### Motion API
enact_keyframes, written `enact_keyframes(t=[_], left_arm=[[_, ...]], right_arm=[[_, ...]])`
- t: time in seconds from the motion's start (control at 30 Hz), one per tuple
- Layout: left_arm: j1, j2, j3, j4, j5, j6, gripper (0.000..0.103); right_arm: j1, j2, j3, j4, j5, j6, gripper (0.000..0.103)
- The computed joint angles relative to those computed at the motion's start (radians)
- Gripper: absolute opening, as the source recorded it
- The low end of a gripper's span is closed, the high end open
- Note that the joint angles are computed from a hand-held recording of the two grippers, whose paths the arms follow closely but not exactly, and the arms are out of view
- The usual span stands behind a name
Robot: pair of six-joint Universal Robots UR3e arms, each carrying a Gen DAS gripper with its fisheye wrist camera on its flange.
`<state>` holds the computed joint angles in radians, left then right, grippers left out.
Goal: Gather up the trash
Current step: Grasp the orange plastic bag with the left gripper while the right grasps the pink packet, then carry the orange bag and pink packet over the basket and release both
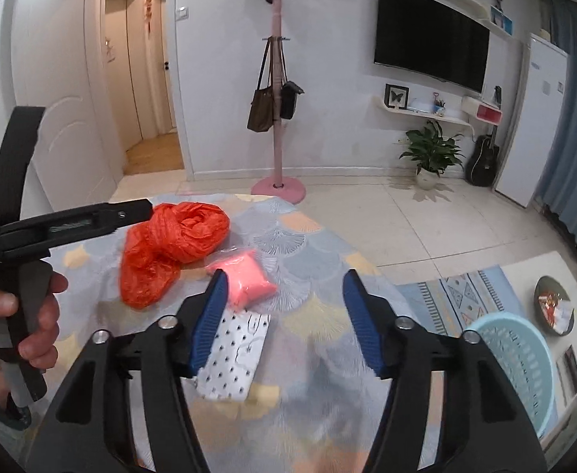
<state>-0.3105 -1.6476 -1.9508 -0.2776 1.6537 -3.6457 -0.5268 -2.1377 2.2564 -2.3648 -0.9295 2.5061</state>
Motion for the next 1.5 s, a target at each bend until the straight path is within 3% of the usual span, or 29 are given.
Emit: enact_keyframes(t=[0.13, 0.23, 0.27, 0.4, 0.5, 0.6, 0.67, 0.83, 0.9, 0.97, 1.0, 1.13, 1.2, 1.5], left_arm=[[0.031, -0.081, 0.020, 0.013, -0.024, -0.006, 0.084], [0.068, -0.106, -0.020, 0.082, -0.109, 0.006, 0.076], [0.060, -0.106, -0.027, 0.099, -0.092, 0.010, 0.074], [0.081, -0.094, -0.080, 0.168, -0.151, 0.019, 0.049], [0.093, -0.085, -0.130, 0.249, -0.161, 0.006, 0.041], [0.077, -0.081, -0.165, 0.313, -0.123, -0.015, 0.038], [0.031, -0.089, -0.157, 0.334, -0.043, -0.020, 0.037], [-0.050, -0.118, -0.091, 0.296, 0.087, -0.011, 0.036], [-0.046, -0.112, -0.096, 0.299, 0.082, -0.019, 0.036], [-0.038, -0.100, -0.116, 0.313, 0.076, -0.030, 0.036], [-0.035, -0.094, -0.126, 0.321, 0.075, -0.034, 0.036], [-0.051, -0.086, -0.122, 0.336, 0.106, -0.026, 0.035], [-0.059, -0.085, -0.098, 0.328, 0.104, -0.010, 0.035], [-0.113, -0.032, -0.065, 0.293, 0.159, -0.018, 0.035]], right_arm=[[0.124, 0.196, -0.040, -0.167, -0.076, 0.062, 0.066], [0.195, 0.288, -0.062, -0.237, -0.127, 0.088, 0.066], [0.214, 0.318, -0.068, -0.257, -0.138, 0.093, 0.067], [0.254, 0.398, -0.087, -0.306, -0.156, 0.112, 0.071], [0.287, 0.454, -0.112, -0.333, -0.182, 0.130, 0.071], [0.317, 0.504, -0.146, -0.325, -0.217, 0.142, 0.071], [0.323, 0.509, -0.153, -0.318, -0.226, 0.144, 0.071], [0.335, 0.513, -0.155, -0.314, -0.248, 0.142, 0.071], [0.338, 0.515, -0.156, -0.313, -0.253, 0.144, 0.063], [0.342, 0.515, -0.157, -0.302, -0.258, 0.139, 0.036], [0.342, 0.509, -0.145, -0.327, -0.267, 0.152, 0.036], [0.258, 0.446, -0.087, -0.344, -0.153, 0.142, 0.036], [0.199, 0.403, -0.070, -0.293, -0.074, 0.101, 0.036], [0.014, 0.221, -0.056, -0.053, 0.077, -0.017, 0.036]])
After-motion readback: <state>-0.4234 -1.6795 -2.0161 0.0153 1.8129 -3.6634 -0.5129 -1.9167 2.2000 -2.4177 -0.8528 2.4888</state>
